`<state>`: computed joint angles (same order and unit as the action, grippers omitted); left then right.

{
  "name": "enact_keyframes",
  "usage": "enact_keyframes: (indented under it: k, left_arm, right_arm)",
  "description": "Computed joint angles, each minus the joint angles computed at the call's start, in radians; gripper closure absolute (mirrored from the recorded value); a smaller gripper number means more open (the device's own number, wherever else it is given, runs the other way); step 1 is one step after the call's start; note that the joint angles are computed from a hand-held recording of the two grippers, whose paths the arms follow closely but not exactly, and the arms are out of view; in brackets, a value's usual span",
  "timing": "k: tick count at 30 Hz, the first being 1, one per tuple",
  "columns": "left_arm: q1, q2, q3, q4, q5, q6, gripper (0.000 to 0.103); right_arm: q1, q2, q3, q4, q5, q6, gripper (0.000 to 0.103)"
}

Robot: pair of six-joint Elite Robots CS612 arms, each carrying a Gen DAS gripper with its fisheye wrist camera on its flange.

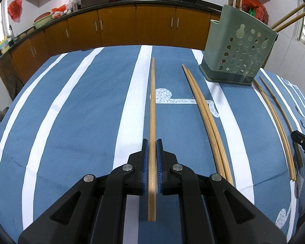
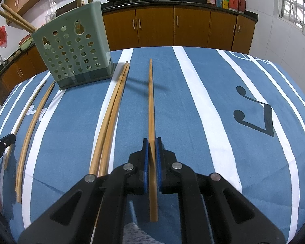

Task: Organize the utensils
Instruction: 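Lift both held chopsticks and carry them above the green holder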

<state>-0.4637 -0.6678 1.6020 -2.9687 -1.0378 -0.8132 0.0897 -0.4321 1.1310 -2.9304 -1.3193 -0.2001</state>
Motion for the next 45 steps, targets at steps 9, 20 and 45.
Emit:
enact_keyframes:
  k: [9,20,45]
  left_arm:
    - [-0.006,-0.02,0.02,-0.003,0.002,0.016,0.096]
    - [-0.027,-0.082,0.084,-0.178,0.077,0.091,0.096]
    - [-0.055,-0.129,0.034,-0.526,0.091,0.418,0.096]
  right_arm:
    - [-0.013,-0.034,0.051,-0.081,0.036,0.003,0.095]
    - [-0.034,-0.084,0.106,-0.258,0.113,0.061,0.095]
    - [-0.072,-0.153,0.053,-0.428,0.426,0.22,0.095]
